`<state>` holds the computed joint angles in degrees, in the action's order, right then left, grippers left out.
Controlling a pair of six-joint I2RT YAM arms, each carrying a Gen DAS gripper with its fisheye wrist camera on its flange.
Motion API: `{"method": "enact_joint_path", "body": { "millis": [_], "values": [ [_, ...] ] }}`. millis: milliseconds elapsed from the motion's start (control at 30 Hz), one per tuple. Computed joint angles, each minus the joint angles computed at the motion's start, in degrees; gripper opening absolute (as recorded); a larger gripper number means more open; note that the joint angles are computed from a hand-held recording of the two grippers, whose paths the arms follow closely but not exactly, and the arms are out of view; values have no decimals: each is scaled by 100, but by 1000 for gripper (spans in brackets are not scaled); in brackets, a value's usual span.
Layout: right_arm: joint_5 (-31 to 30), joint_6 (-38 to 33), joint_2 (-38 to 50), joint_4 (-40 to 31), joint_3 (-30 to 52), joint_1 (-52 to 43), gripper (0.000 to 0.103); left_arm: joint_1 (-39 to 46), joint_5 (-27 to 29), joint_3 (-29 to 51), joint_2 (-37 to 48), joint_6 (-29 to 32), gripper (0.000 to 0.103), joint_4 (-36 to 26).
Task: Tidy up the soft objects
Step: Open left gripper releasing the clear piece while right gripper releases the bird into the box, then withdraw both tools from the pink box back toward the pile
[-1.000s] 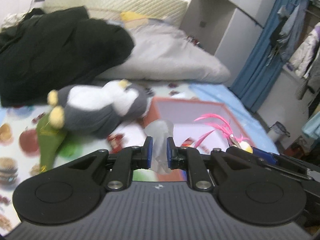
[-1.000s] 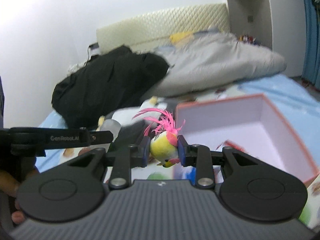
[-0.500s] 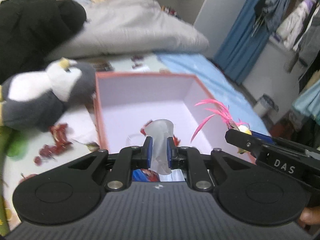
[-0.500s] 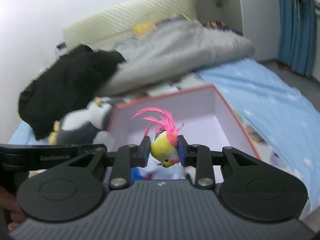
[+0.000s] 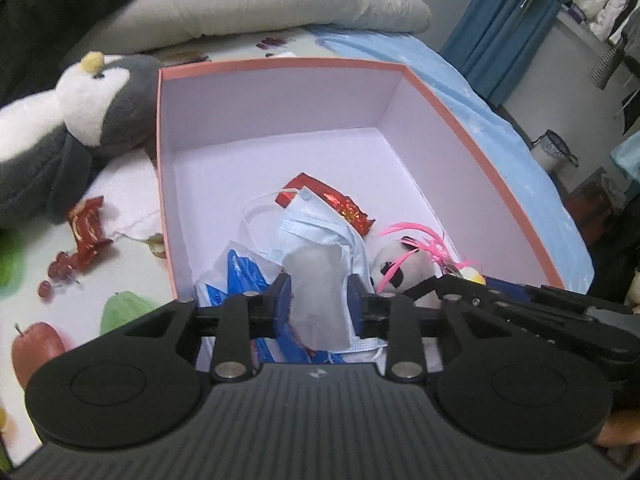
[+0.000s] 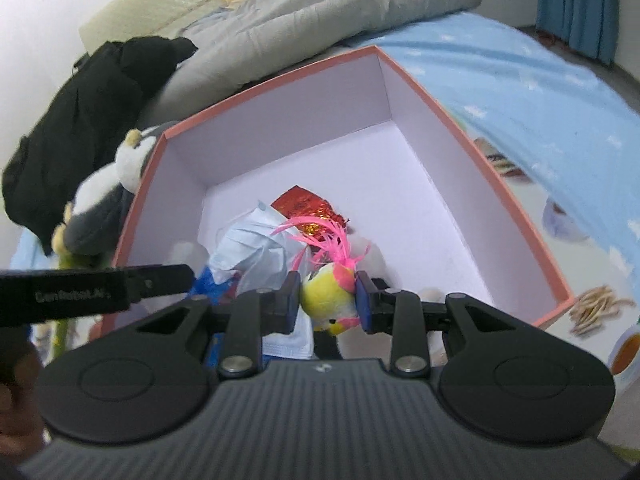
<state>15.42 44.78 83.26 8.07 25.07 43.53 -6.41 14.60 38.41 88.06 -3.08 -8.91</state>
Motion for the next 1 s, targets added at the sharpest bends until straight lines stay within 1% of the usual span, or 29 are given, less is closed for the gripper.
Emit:
{"method": "enact_joint_path", "body": {
  "millis": [33, 67, 133, 200, 367, 500, 700, 800, 867, 933, 967, 1000],
  "values": [
    [6, 15, -30, -108, 44, 6, 36, 8, 1, -32, -93, 7, 39, -13],
    [77, 26, -52, -237, 105, 48, 41, 35, 32, -58, -175, 8, 41, -27],
    [237, 60, -221, -360, 82, 160, 46, 85, 76, -110, -418, 20, 42, -121],
    [338, 136, -484, -412, -1, 280, 45, 140, 118, -189, -743, 81, 42, -240],
    [1041, 451, -1212, -1053, 51, 917, 45, 332, 310, -356, -1753, 219, 42, -786],
    [1698, 813, -1676, -1690, 250, 1586, 45, 591, 499, -435, -2727, 377, 42, -1423],
    [2847, 1615, -1900, -2776, 787, 2811, 45, 1477, 1162, -396, -4090, 889, 42, -2631],
    [3361, 2077, -1838, -3291, 1103, 3434, 45, 2252, 1685, -306, -4681, 1406, 43, -3382],
    [3689, 2380, -1686, -3675, 1381, 3838, 45, 3029, 2241, -207, -4917, 1957, 44, -3961],
    [3971, 2624, -1523, -4025, 1644, 4177, 45, 3897, 2814, -26, -4989, 2742, 45, -4640],
    [4118, 2793, -1408, -4240, 1812, 4366, 45, 4408, 3094, 105, -4958, 3250, 45, -5059],
    [4215, 2915, -1325, -4396, 1939, 4500, 45, 4977, 3397, 270, -4844, 3917, 45, -5579]
  ]
}}
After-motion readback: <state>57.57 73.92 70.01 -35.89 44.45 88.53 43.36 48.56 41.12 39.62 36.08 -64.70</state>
